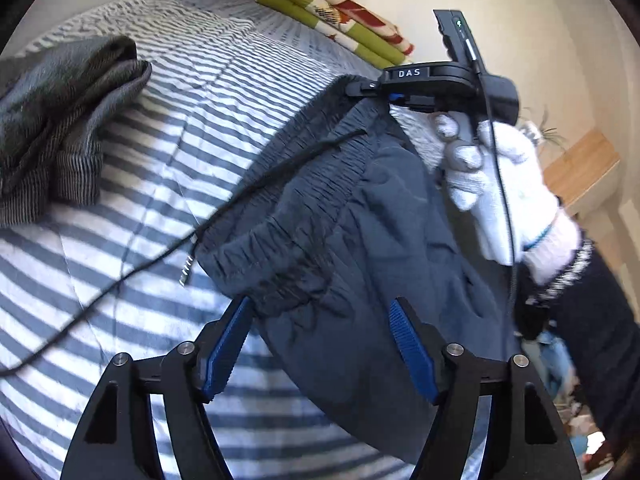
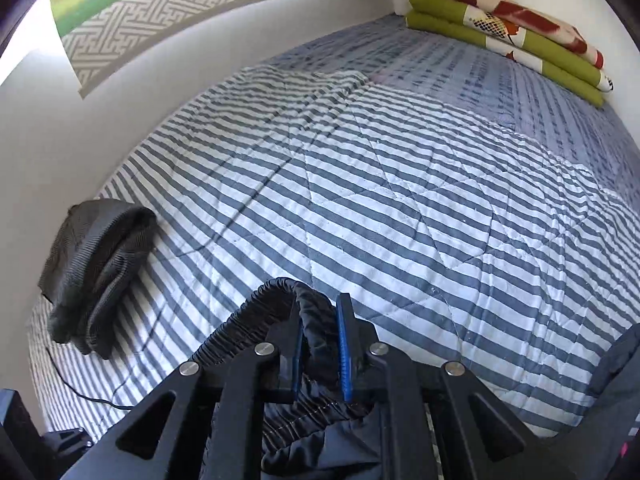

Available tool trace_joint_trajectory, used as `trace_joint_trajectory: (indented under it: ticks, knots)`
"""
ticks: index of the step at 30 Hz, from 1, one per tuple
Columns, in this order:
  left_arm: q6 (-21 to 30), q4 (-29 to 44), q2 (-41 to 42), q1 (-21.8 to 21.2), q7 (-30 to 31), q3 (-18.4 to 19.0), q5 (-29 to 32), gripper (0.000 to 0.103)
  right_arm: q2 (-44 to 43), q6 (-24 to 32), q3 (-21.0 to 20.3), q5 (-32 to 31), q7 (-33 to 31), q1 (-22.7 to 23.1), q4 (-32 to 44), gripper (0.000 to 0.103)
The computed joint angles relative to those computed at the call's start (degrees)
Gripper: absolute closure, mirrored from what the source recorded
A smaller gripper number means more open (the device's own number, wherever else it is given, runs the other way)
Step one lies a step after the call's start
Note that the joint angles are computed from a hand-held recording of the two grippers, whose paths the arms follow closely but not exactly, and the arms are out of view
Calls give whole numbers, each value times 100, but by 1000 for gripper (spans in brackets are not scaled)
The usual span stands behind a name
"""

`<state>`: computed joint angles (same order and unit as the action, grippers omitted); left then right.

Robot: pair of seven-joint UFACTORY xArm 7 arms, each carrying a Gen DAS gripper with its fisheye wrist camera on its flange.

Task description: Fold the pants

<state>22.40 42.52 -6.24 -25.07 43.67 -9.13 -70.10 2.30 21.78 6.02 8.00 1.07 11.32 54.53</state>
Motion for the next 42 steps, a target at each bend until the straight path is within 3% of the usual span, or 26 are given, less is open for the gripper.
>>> trace_joint_trajectory:
  ticks: [2,3,5,7,10,14,16,18,19,20,21,22,24,25,26,27,29,33,36,38,42]
  knots:
    - [-8,168,287,61,-584,-15,331,68,148,351,-132,-572,336,166,205,81]
    - [130,242,399,111,-688,9,303,79,167,452,-6,-512,220,57,251,71]
    - [106,264,478,165,-809,-45,382,89,26,307,64,111,-452,-20,126,58]
    - [-13,209,452,165,-739,-116,452,91,-168,213,35,483,-989,-61,-18,43]
    - [-120,37,268,141,-650,-133,442,92,-376,278,-79,1084,-1740,-85,-133,42]
    - [109,-134,79,172,-449,26,69,93,-255,515,-111,670,-1843,-103,-158,41]
    - [285,-47,105,200,-548,78,-15,83,-72,584,-96,535,-1846,-99,-146,41]
    - [352,99,270,251,-683,87,-133,30,59,523,-82,192,-1601,-80,-186,41]
    - [40,66,247,254,-761,39,-313,30,143,470,-76,22,-1457,-64,-185,41]
    - [-92,130,329,272,-917,34,-260,47,176,430,-59,33,-1474,-70,-202,41]
    - [-116,212,448,319,-1216,23,32,77,229,368,-48,-7,-1435,-65,-202,41]
    - [-147,264,549,364,-1408,14,211,82,277,211,-46,-128,-1289,-38,-234,41]
    - [35,296,591,463,-1213,46,-88,86,384,-36,-71,-481,-840,47,-251,46]
    - [97,280,558,496,-1156,39,-161,87,433,-7,-57,-568,-707,78,-202,56]
    - [54,233,481,496,-1140,8,-98,89,478,132,92,-528,-703,9,-109,79]
    - [-35,163,368,475,-1140,-24,-23,89,439,118,1,-729,-503,173,-108,84]
    - [-146,-70,-24,418,-1039,-29,51,90,193,-29,-15,-1085,-204,352,-219,88]
    - [89,-901,-1472,261,-835,391,-284,90,-645,-93,246,-391,-502,457,-481,91]
    - [14,-1630,-2752,313,-1306,564,43,90,-1145,61,406,-273,-557,753,-377,91]
    - [344,-2192,-3846,680,-1986,724,714,90,-1229,129,486,32,-678,1072,-108,91]
    - [1380,-2759,-5761,1930,-3346,882,2422,90,-732,-19,759,224,-597,1693,803,90]
